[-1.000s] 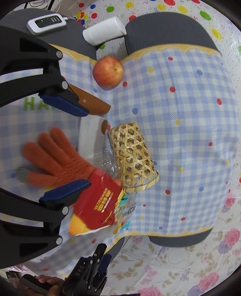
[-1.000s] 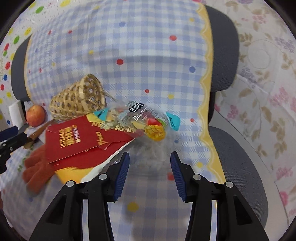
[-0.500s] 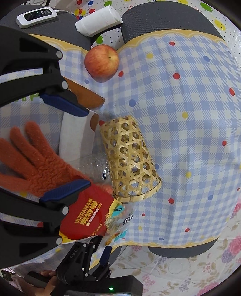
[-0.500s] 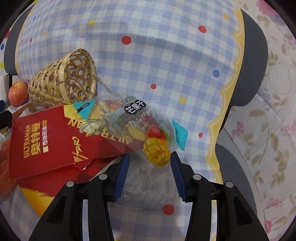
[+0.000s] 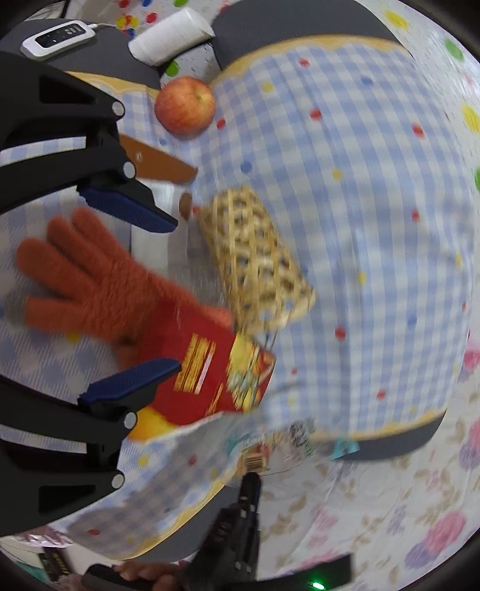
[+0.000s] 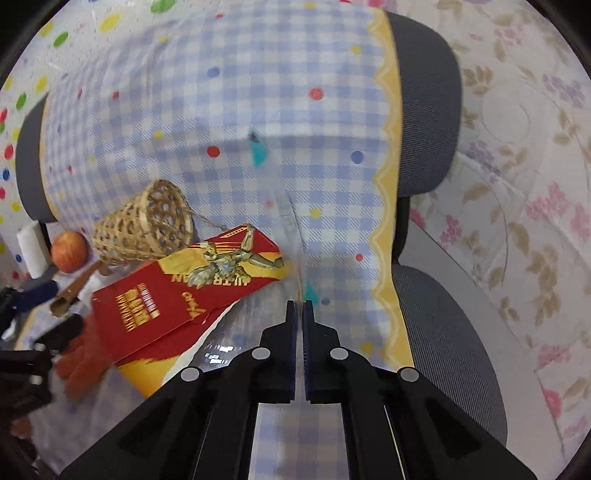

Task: Collect trash
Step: 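Reach both tools back to the chair toward the red box and plastic bag, then grasp the clear snack bag with the right tool while the left tool grips the red box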

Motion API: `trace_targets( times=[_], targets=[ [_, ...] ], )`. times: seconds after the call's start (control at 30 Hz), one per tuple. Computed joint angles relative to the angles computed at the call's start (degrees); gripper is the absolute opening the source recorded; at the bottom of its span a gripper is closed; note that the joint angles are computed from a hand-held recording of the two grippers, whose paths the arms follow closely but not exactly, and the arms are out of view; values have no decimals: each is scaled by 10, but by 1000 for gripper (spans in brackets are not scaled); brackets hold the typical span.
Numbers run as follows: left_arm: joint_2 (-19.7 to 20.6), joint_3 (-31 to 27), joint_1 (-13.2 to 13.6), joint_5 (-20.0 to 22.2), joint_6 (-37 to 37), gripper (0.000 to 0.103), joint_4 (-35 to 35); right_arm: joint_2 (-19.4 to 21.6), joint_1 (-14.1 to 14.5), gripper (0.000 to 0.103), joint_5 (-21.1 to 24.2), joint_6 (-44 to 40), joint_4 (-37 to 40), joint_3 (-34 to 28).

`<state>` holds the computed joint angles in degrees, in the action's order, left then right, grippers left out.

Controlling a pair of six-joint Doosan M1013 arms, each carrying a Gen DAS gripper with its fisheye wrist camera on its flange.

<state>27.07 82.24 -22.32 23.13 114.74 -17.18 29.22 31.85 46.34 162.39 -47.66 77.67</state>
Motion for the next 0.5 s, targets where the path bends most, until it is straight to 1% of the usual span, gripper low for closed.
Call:
trace_targets(
  times=[0.03,0.1,0.13,0.17,0.2,0.3,0.33,0.4,0.47,0.5],
  targets=[
    [0,-1,-3,2,3,69,2,-7,4,3,-2,13,-6,8],
    [2,-4,-9,12,17,73,-3,-19,13,3,-11,41,-15,25],
    [3,-5,-11,15,17,79,1,-23,16,3,-15,53,-19,32],
    [4,-5,-15,16,14,82,9,-27,19,3,-20,64,-21,39],
    [5,-7,-18,17,15,82,13,-31,22,3,-27,74,-23,46],
    [12,-11,-27,11,-15,82,66,-38,26,3,-36,93,-28,59],
    [14,-13,-28,10,-12,82,69,-41,25,3,-41,95,-24,62],
    [24,-27,-31,27,-25,80,93,-43,25,3,-45,104,-27,67],
    [36,-41,-33,55,-31,72,112,-46,25,3,-53,116,-29,72],
    [39,-43,-34,56,-33,71,121,-47,24,3,-60,121,-28,75]
  ],
)
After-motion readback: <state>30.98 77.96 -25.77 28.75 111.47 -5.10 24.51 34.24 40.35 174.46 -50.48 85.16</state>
